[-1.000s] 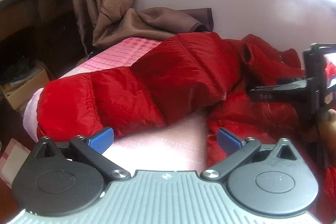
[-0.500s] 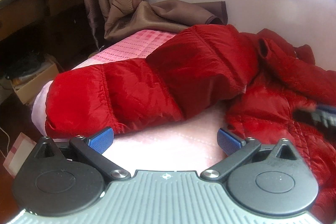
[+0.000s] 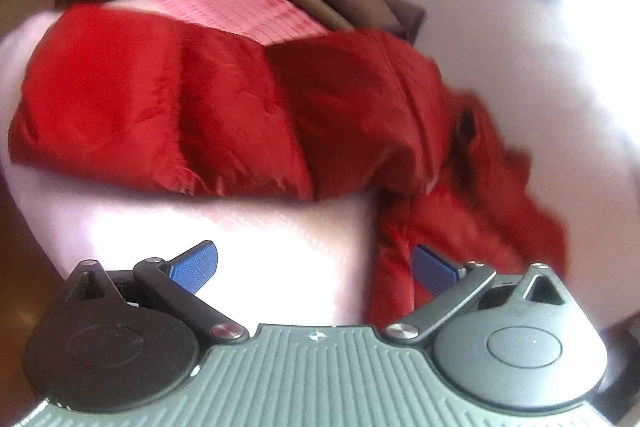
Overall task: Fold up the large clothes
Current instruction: 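Lay the held sleeve across the jacket body and open the right gripper, then grasp the other sleeve cuff with the left gripper and lift it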
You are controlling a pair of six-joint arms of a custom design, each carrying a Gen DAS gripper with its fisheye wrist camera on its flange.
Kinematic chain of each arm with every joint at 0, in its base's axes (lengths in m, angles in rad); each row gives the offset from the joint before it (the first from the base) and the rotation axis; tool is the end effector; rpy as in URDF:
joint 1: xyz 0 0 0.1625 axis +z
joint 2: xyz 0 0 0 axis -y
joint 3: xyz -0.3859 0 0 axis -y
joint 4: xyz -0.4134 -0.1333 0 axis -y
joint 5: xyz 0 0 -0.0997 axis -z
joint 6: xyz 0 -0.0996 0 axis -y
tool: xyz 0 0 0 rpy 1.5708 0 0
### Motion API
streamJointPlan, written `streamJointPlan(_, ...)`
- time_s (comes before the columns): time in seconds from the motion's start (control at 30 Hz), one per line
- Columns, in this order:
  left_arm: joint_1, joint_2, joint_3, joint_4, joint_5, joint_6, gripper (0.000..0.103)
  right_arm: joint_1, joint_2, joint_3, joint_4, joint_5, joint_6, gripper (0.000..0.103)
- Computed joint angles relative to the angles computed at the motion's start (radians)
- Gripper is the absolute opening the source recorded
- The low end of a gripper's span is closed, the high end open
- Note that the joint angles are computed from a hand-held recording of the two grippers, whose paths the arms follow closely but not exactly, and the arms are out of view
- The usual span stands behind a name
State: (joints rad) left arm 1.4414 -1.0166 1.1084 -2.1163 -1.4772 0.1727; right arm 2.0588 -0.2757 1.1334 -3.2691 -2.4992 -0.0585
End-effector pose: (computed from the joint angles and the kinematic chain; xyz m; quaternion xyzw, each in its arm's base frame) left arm 0.0449 -0.7600 0.4073 0.1361 0.9638 -0.2236 0.0504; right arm 0.4002 -0.6397 -0.0106 0.0444 -0.8354 0.4436 0.3216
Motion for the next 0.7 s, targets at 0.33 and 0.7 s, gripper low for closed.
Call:
streamJointPlan(0.33,0.059,0.005,-0.026,-0.072,-0.105,-0.157,0.098,0.001,0.006,0.004,-0.021,-0.006,-0.007,0.099)
streamJointPlan(0.7,0.093,0.043,-0.111,-0.08,-0.131,-0.175,0.093,0.002,0.016,-0.001,-0.039,-0.015,-0.006,0.101)
